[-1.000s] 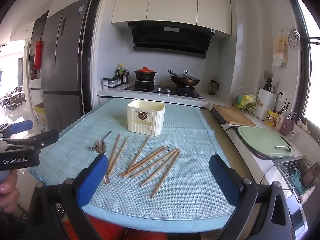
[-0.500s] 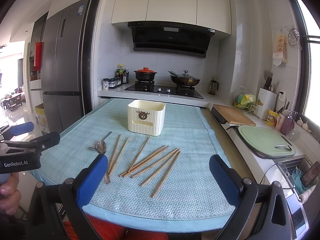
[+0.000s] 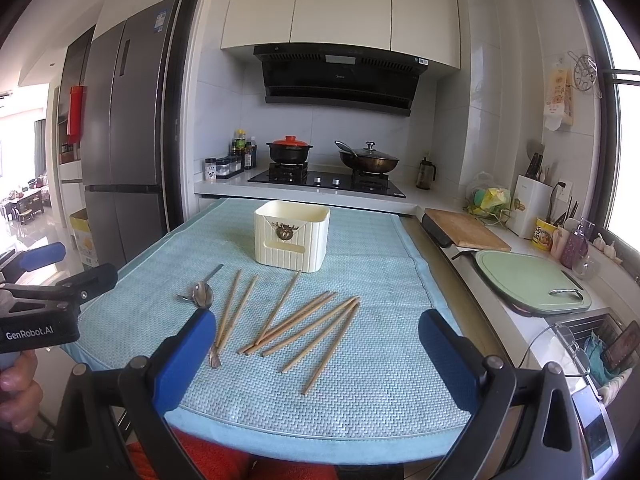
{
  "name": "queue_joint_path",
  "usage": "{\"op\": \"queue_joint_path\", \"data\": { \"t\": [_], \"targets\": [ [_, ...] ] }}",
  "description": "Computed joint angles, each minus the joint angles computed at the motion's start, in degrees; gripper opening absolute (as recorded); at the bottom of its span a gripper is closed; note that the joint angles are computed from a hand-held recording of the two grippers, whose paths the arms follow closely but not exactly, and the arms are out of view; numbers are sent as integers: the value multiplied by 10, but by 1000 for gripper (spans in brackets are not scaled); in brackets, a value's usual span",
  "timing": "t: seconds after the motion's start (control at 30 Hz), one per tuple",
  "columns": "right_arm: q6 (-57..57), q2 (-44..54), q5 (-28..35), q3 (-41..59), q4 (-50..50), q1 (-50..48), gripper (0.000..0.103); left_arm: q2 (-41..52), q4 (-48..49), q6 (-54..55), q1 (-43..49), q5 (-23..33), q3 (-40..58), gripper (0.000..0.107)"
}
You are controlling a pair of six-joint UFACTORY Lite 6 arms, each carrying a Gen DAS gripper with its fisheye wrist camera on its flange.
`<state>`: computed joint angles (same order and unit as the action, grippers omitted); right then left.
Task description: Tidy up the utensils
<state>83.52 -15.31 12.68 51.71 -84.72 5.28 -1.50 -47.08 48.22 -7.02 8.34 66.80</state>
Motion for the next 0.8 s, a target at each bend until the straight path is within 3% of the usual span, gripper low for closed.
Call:
{"op": "queue_joint_path", "data": {
  "t": [0.3,0.8],
  "targets": [
    [23,4,-4,0,-19,-9,103,-9,-68,84,-8,-16,-10,103],
    [1,14,-8,9,9,-17,103,4,-77,96,-10,-16,0,103]
  ]
}}
